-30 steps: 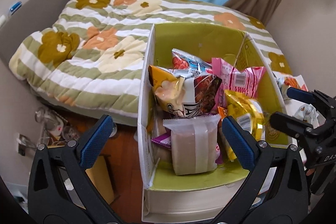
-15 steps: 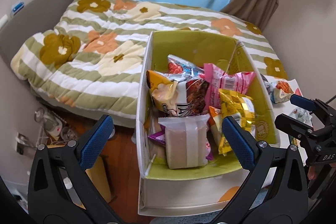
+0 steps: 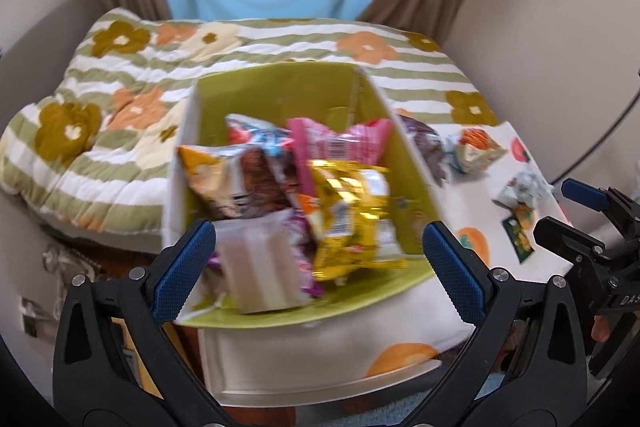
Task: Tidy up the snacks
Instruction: 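Grasp the cheese stick pack with the left tool while the right tool grasps the grey OISHI pack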
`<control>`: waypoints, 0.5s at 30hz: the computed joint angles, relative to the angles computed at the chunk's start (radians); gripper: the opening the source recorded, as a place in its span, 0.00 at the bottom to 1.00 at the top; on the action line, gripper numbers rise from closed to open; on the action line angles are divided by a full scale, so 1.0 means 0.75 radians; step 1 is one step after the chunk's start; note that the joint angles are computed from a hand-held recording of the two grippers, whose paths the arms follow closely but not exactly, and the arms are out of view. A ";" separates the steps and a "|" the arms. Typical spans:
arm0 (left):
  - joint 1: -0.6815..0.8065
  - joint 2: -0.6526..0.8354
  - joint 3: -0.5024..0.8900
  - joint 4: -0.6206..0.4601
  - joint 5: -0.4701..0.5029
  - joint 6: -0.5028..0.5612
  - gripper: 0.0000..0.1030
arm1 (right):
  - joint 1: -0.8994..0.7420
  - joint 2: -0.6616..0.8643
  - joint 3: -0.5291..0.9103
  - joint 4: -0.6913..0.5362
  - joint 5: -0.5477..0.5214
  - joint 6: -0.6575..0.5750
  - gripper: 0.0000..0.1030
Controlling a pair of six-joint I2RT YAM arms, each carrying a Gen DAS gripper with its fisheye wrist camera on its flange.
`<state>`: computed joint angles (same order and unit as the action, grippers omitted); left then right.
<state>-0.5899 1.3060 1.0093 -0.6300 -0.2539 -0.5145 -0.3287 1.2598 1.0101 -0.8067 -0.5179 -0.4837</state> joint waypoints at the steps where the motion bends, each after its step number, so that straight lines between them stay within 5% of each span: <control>1: -0.032 0.024 0.019 0.000 -0.014 -0.012 0.99 | -0.035 0.003 0.007 -0.013 -0.005 -0.025 1.00; 8: -0.223 0.303 0.280 0.003 -0.097 -0.092 0.99 | -0.364 0.156 0.144 -0.099 -0.096 -0.259 1.00; 15: -0.346 0.768 0.819 -0.107 -0.107 -0.202 0.99 | -0.547 0.507 0.487 -0.211 -0.096 -0.459 1.00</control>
